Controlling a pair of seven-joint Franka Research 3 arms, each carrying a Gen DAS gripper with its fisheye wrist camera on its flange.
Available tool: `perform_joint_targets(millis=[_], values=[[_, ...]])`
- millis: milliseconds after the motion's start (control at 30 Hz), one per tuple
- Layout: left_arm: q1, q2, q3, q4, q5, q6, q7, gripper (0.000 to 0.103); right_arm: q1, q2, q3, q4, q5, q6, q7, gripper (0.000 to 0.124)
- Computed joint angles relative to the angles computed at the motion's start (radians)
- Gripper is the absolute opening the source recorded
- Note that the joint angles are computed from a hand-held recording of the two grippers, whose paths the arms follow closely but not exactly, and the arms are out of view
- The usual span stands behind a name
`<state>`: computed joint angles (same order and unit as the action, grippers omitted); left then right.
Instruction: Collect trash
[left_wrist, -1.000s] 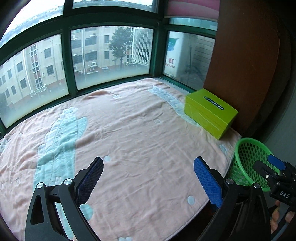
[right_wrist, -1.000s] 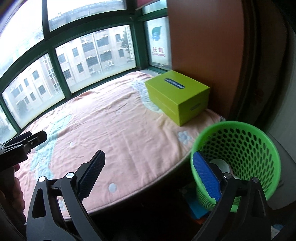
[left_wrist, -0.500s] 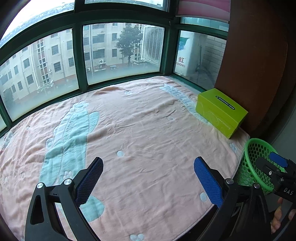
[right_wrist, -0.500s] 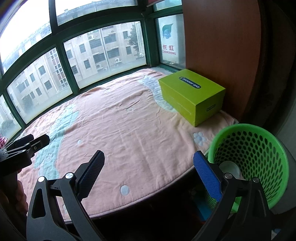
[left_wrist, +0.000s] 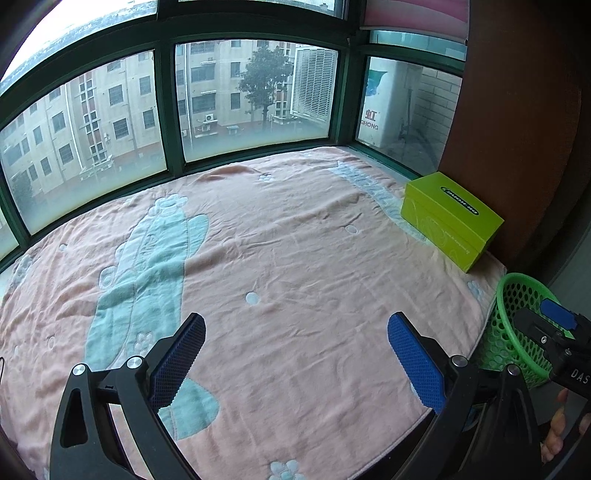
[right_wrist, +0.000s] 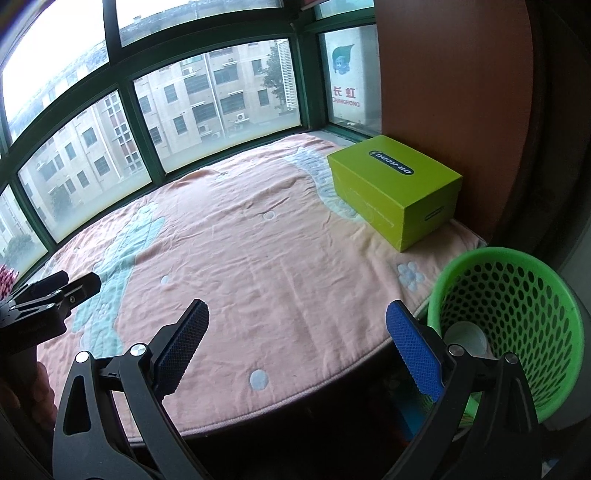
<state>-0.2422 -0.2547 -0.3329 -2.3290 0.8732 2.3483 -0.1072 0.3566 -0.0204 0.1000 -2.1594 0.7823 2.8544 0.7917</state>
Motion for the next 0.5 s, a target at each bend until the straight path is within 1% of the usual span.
perform_joint_targets(millis=[500], values=[[0.006,-0.021,0.003,-0.030,-0.013,0.010,-0.004,0.096,0.002,0.007,0.003,0.004,-0.004,-0.005,-0.001,0.096]])
